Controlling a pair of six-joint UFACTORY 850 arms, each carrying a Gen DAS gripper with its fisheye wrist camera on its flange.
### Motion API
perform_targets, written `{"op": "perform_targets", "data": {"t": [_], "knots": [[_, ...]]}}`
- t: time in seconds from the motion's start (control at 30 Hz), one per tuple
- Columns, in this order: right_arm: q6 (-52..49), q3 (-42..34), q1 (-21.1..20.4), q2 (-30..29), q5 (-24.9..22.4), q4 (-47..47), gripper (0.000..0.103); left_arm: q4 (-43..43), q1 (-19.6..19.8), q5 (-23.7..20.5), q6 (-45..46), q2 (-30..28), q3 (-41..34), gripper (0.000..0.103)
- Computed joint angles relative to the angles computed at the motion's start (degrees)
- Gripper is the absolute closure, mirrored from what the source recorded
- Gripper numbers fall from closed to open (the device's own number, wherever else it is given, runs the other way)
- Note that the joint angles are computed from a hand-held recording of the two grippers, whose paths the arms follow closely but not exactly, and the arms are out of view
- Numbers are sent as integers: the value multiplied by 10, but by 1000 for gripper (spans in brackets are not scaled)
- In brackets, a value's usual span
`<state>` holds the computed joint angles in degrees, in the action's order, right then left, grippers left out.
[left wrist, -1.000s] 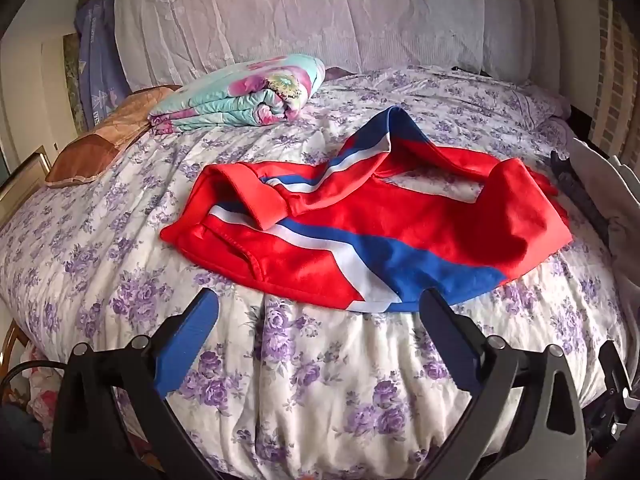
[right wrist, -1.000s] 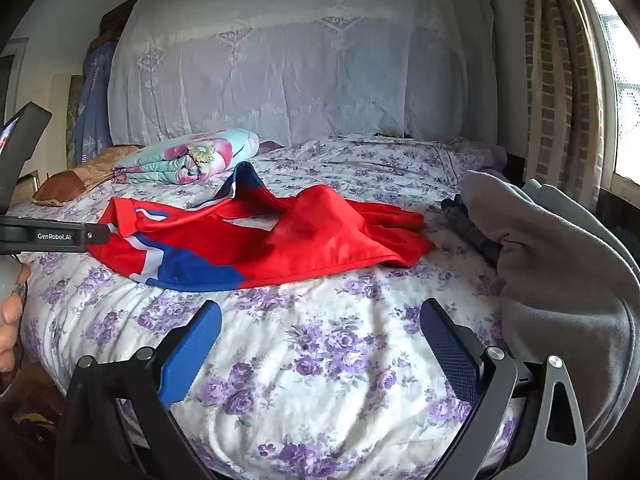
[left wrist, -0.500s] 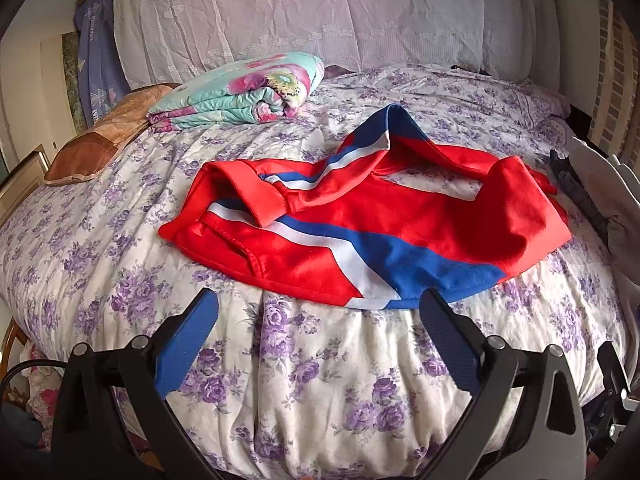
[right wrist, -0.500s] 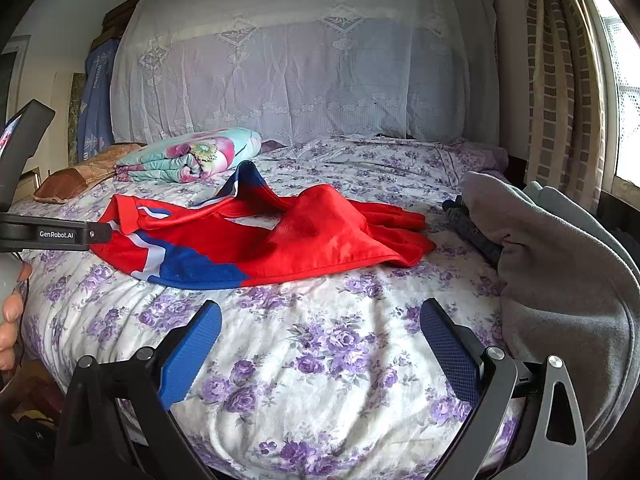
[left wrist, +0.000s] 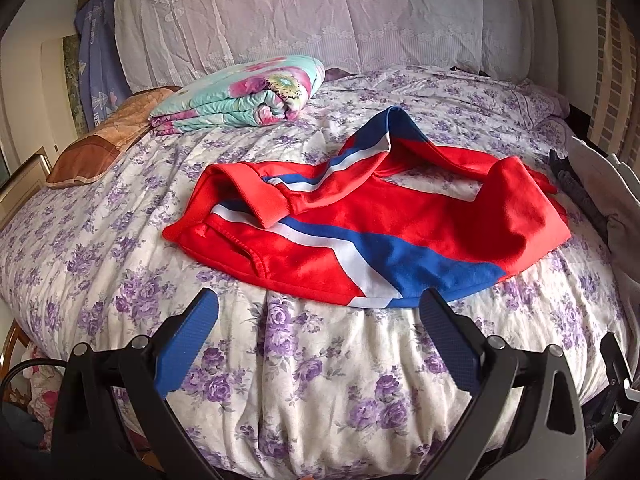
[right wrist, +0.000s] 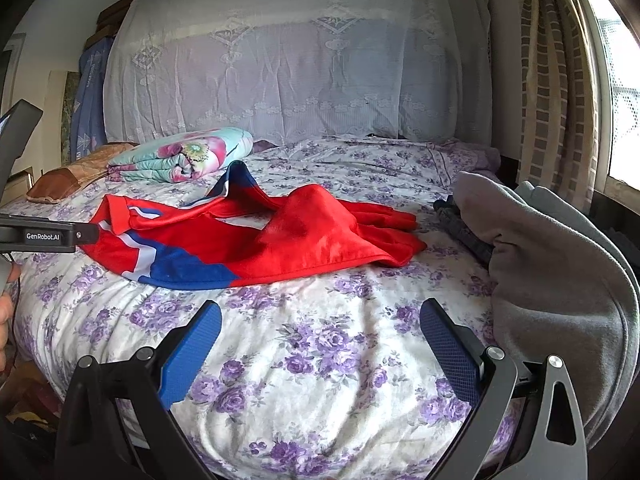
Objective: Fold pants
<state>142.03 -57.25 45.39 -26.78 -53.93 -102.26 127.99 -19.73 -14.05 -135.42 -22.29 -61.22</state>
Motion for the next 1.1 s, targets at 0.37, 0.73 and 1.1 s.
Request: {"op": "perform_targets", "data": {"t": [0.37, 0.73, 1.1], "knots": [[0, -3, -1, -2, 4, 0, 3, 8, 4, 4, -6, 2, 2, 5], [-3, -4, 0, -3, 2, 4, 3, 9, 4, 3, -7, 2, 3, 5], [-11, -10, -4, -11, 9, 2, 3, -24, 16, 31, 27, -23, -18, 5]]}}
